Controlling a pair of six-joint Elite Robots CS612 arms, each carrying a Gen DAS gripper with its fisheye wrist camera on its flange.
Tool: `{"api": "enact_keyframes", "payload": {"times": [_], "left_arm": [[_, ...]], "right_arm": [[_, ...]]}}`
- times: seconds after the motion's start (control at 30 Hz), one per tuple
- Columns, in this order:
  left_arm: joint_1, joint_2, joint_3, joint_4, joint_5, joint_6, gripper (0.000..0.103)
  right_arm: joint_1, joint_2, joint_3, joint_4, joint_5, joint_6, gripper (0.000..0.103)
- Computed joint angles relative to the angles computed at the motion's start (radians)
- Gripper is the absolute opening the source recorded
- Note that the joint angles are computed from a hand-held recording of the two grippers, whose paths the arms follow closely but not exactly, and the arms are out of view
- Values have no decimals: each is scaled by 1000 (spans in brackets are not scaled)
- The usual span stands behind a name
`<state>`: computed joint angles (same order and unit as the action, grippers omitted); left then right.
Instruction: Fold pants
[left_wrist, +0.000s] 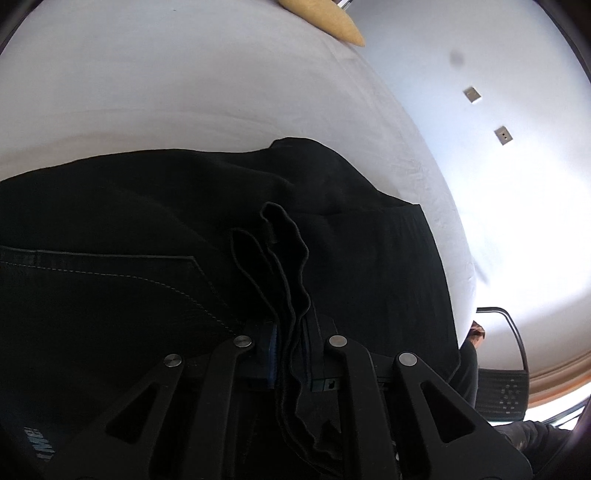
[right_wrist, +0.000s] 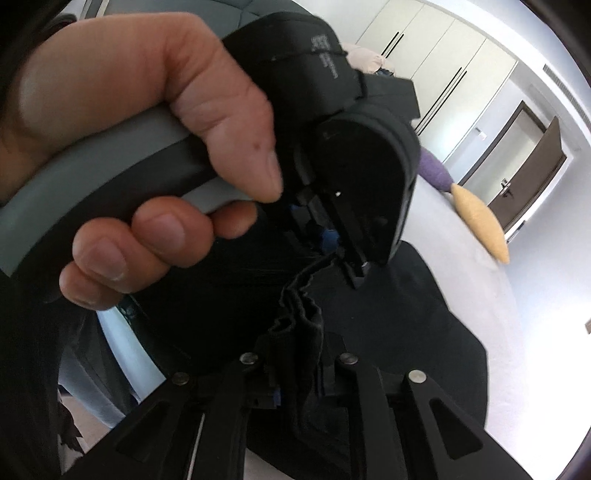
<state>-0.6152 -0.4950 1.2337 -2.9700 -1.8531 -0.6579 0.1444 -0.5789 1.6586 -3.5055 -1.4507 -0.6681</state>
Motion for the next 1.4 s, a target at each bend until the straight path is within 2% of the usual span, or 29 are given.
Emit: {"api": "enact_keyframes", "payload": {"times": [0.1,0.2,0.27,0.33,0.37,0.4,0.47,0.53,0.57,0.67,0.73,0.83,0.9,0.97,1.0,1.03,1.13,1.3,1.4], "left_arm": [[-6,-17,15,19,38,14,15],[-24,-52,33,64,150,55,18],[-41,-85,60,116,295,66,18],[-55,-105,89,92,378,61,18],[-64,-112,101,68,409,75,18],[-77,-117,107,56,438,94,18],[-108,-120,110,45,502,158,18],[-139,-109,94,72,536,218,18],[-140,-106,99,77,532,235,18],[-153,-76,62,170,511,232,18],[-164,-67,72,145,548,242,18],[-182,-58,63,172,617,293,17],[-188,-49,49,186,636,295,17],[-187,-46,49,180,634,284,17],[-185,-46,51,172,624,276,17],[-181,-40,47,167,617,275,17],[-180,-40,54,158,619,276,17],[-180,-42,64,143,615,267,17],[-183,-44,64,143,619,260,17]], "right_arm": [[-31,-20,23,37,86,32,41],[-87,-63,58,116,230,87,43],[-133,-97,72,223,347,116,42],[-186,-119,77,299,469,168,30],[-221,-127,69,351,539,206,26],[-242,-127,59,384,577,231,20],[-299,-116,17,474,672,327,18],[-342,-97,-40,612,772,362,18],[-354,-91,-61,664,794,367,18],[-385,-53,-130,697,832,431,18],[-402,-21,-194,787,884,457,18],[-411,38,-283,876,944,510,18],[-404,76,-339,882,902,579,18],[-398,102,-377,939,893,574,18],[-397,107,-375,945,876,581,14],[-397,113,-383,969,866,578,3],[-393,110,-342,937,896,591,2],[-403,53,-231,1002,908,457,2],[-408,24,-169,1020,919,412,2]]}}
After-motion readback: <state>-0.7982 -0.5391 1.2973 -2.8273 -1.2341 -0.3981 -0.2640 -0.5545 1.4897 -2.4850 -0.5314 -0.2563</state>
